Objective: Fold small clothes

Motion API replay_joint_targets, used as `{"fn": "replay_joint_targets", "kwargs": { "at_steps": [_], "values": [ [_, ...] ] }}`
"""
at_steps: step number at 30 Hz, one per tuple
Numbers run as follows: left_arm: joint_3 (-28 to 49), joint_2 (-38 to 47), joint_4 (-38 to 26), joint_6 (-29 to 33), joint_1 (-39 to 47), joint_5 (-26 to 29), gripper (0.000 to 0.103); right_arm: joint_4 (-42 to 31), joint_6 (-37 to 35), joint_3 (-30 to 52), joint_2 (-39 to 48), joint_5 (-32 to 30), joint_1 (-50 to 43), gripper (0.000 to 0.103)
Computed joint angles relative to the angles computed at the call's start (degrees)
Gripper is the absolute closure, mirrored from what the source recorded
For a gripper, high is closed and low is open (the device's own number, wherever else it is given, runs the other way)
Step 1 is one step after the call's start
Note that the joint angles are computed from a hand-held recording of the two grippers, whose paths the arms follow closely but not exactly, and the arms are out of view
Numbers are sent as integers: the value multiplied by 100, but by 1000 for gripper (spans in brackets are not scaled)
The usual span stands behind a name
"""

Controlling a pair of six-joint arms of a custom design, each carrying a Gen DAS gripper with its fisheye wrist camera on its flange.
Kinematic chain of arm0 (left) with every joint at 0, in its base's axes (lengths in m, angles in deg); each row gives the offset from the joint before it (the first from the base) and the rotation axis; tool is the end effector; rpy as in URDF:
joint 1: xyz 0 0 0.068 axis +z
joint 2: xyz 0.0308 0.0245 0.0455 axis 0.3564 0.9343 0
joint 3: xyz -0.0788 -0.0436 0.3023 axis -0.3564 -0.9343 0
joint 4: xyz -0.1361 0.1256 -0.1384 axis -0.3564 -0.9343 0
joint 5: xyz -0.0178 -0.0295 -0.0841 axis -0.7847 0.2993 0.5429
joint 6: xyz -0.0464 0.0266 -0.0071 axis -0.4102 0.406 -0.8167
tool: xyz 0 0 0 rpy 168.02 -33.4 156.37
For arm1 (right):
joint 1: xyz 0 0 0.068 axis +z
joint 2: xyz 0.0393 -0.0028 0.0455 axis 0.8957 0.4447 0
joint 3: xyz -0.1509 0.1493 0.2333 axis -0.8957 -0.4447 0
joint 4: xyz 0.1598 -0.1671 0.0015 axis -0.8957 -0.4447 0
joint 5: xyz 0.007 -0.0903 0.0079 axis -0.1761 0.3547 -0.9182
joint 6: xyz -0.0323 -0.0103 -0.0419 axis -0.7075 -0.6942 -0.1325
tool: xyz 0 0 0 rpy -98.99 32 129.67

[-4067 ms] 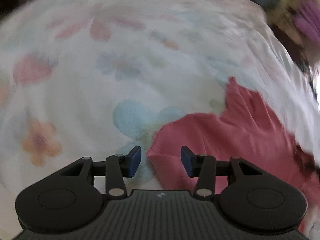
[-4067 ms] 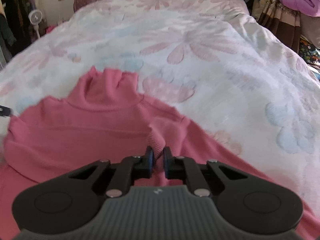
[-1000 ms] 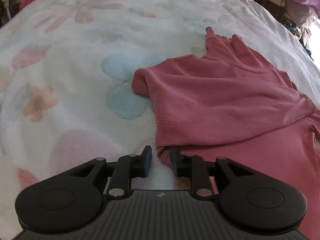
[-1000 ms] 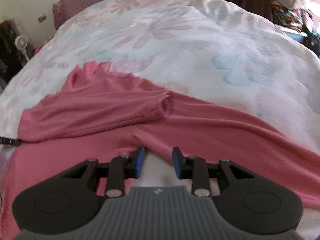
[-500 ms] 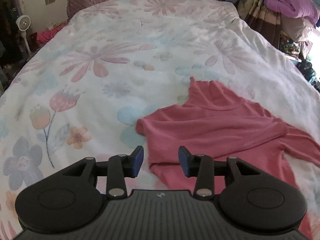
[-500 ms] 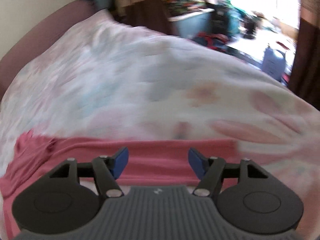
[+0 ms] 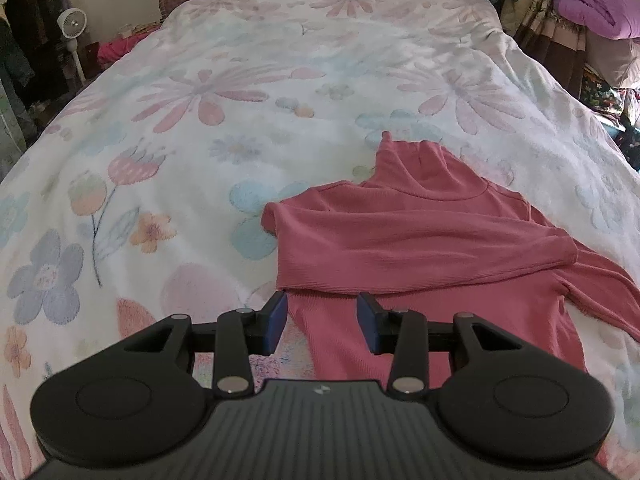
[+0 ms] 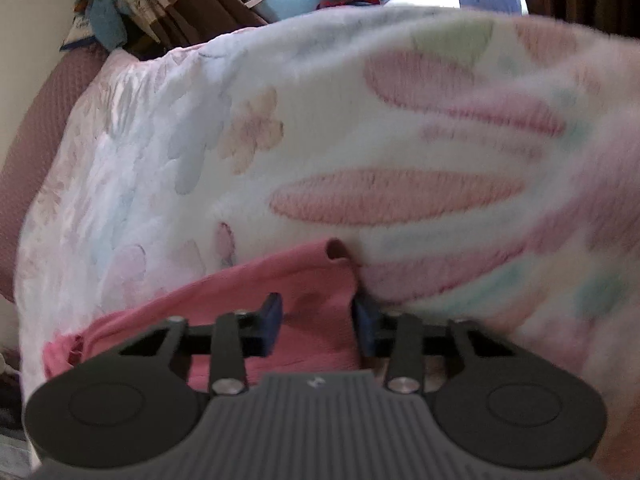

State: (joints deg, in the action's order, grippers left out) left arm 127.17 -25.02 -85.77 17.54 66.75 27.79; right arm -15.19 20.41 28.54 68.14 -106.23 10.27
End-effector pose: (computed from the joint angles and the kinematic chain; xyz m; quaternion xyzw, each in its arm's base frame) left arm 0.0872 0.0772 0.3147 -0.1784 0.9338 0.0553 0.3052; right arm 0.2282 -0.2714 0.1466 0.2795 0.9049 0.1972 0.2533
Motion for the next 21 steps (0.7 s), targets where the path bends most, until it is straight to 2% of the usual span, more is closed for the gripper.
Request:
{"fn": "replay_joint_targets", "kwargs": {
  "at_steps": [1, 5, 9, 14, 18, 21],
  "values": [
    [24, -6, -25, 37, 29, 10, 55, 127, 86, -100, -57, 29, 17, 103],
    [127, -55, -121, 426, 394, 241, 55, 16, -91, -177, -695, -91, 91, 103],
    [299, 4, -422, 1148, 1308, 896, 55, -938, -61, 463, -1572, -277, 624, 103],
    [607, 228, -963, 2175, 2506, 1659, 55, -1754, 843, 1823, -2549, -236, 2182, 103],
    [843, 407, -1302, 2834, 3096, 2011, 55, -2421, 1662, 3414, -2688, 356, 3794, 103],
    [1008, 532, -1493, 3192, 3412, 2235, 55, -2908, 2234, 4786, -2332, 1121, 5283, 103]
  ]
}}
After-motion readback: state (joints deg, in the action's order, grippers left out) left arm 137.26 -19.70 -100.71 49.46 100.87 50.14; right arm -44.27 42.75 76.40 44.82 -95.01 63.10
